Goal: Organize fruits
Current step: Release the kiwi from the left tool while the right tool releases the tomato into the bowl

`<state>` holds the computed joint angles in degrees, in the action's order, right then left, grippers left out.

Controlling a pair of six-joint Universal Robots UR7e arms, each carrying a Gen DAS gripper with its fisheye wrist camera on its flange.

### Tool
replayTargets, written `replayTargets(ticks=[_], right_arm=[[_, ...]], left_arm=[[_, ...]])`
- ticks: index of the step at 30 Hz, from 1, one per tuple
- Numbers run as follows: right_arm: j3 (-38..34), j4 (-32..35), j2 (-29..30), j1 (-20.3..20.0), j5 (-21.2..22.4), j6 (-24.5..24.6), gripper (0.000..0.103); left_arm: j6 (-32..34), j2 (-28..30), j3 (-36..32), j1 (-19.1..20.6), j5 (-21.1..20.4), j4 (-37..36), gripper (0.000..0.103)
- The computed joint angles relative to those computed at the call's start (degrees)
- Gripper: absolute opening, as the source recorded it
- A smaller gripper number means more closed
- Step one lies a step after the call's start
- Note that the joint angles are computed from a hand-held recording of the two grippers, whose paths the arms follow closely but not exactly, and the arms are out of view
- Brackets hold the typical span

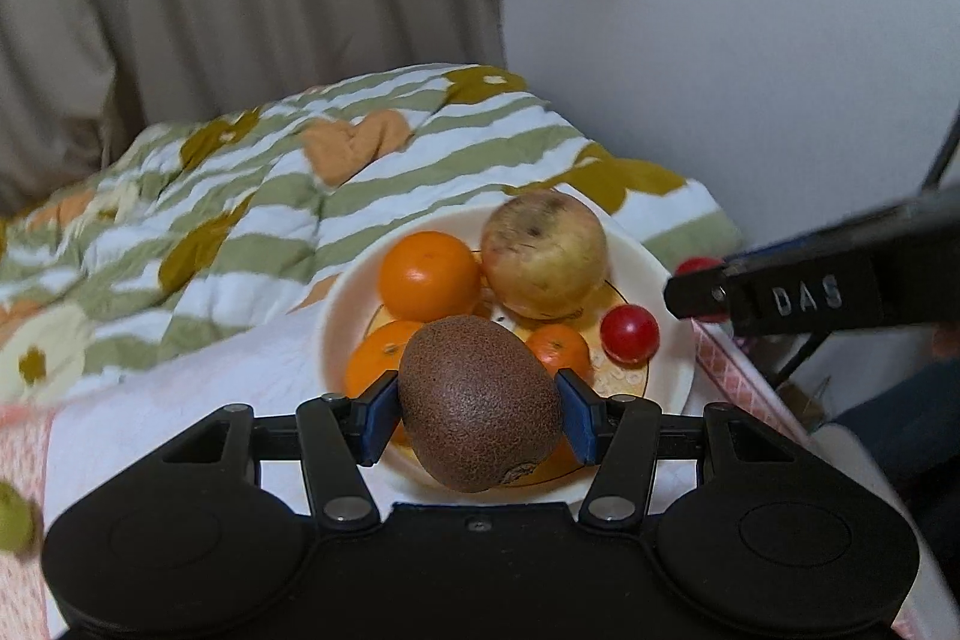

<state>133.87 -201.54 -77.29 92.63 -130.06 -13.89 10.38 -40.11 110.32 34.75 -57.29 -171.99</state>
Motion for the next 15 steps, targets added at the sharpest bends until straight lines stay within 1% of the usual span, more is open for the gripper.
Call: replayTargets(ticks=[4,5,6,7,8,9,11,15], right_arm=[[-0.1,0.5,-0.1,-0.6,-0.2,0.7,0.047],[0.0,0.6,-0.1,-0.7,-0.1,0.8,0.047],[0.0,0.7,-0.2,-0.8,-0.1,0.8,0.047],[0.0,0.7,-0.2,-0.8,-0.2,0.9,0.047],[-0.1,0.8,-0.3,-0.7,-0.3,1.0,0.047],[-0.1,0.9,-0.3,-0.6,-0.5,1.1,0.047],[-0.1,1.1,-0.4,-0.3,-0.4,1.4,0.047],[-0.3,1.8,-0.4,0.3,-0.3,1.5,0.047]], left_arm=[[3.6,1.6,0.2,-0.5,0.9,-1.7,0.061],[4.2,1.8,0.2,-0.5,1.1,-2.1,0.064],[5.0,1.9,0.4,-0.6,1.3,-3.1,0.075],[5.5,2.0,0.5,-0.9,1.6,-3.8,0.083],[6.4,1.9,0.9,-1.1,2.0,-5.1,0.094],[6.9,1.6,1.2,-1.2,2.1,-6.2,0.097],[6.8,0.7,1.4,-1.1,1.6,-5.9,0.097],[2.8,-1.4,1.0,-0.4,1.7,-1.9,0.097]])
